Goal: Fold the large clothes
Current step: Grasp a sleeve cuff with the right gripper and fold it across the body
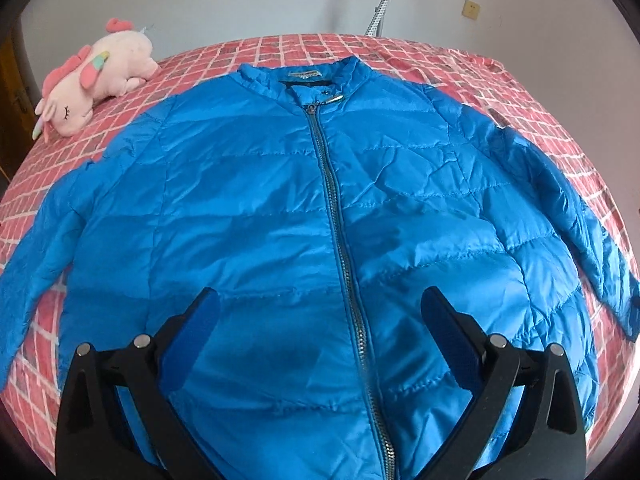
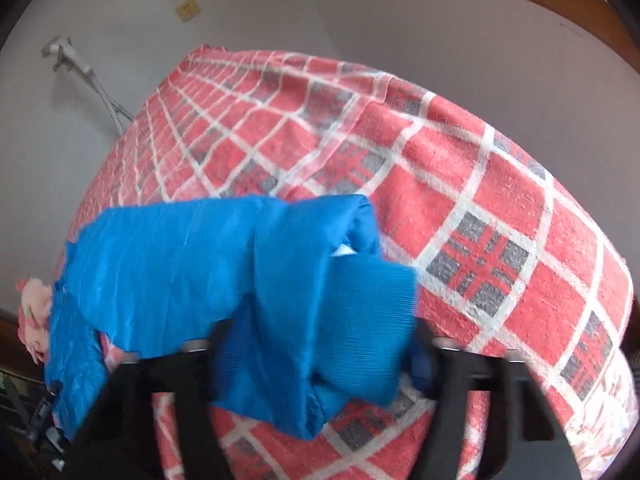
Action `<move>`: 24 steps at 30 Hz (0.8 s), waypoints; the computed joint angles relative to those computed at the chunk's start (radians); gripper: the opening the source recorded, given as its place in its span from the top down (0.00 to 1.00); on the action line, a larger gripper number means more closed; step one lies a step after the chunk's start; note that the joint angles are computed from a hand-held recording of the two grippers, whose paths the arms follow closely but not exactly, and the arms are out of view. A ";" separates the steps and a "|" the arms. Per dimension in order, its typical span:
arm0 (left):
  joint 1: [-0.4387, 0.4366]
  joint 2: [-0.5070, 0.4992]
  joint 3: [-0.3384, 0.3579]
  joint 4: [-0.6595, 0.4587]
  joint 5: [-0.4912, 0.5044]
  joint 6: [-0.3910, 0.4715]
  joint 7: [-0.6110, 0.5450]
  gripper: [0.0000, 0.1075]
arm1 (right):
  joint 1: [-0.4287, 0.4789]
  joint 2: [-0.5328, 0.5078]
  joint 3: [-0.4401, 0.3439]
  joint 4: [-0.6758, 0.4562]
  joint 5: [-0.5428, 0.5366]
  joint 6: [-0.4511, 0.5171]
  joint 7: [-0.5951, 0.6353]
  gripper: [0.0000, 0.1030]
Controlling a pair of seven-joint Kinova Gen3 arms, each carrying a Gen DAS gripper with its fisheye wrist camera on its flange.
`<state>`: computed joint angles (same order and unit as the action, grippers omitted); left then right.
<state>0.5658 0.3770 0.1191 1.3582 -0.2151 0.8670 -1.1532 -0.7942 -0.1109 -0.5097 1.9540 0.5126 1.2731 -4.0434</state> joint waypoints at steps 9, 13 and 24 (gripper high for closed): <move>-0.031 -0.004 -0.003 0.002 0.034 -0.005 0.000 0.32 | 0.382 -0.025 -0.346 -0.123 0.194 -0.040 0.129 0.69; -0.023 -0.019 -0.012 0.012 0.010 -0.022 0.017 0.33 | 0.439 0.130 -0.399 -0.284 0.329 -0.044 0.292 0.70; -0.076 -0.016 0.008 -0.020 0.048 0.022 -0.032 0.51 | 0.375 0.639 -0.469 -0.784 0.558 -0.064 0.739 0.70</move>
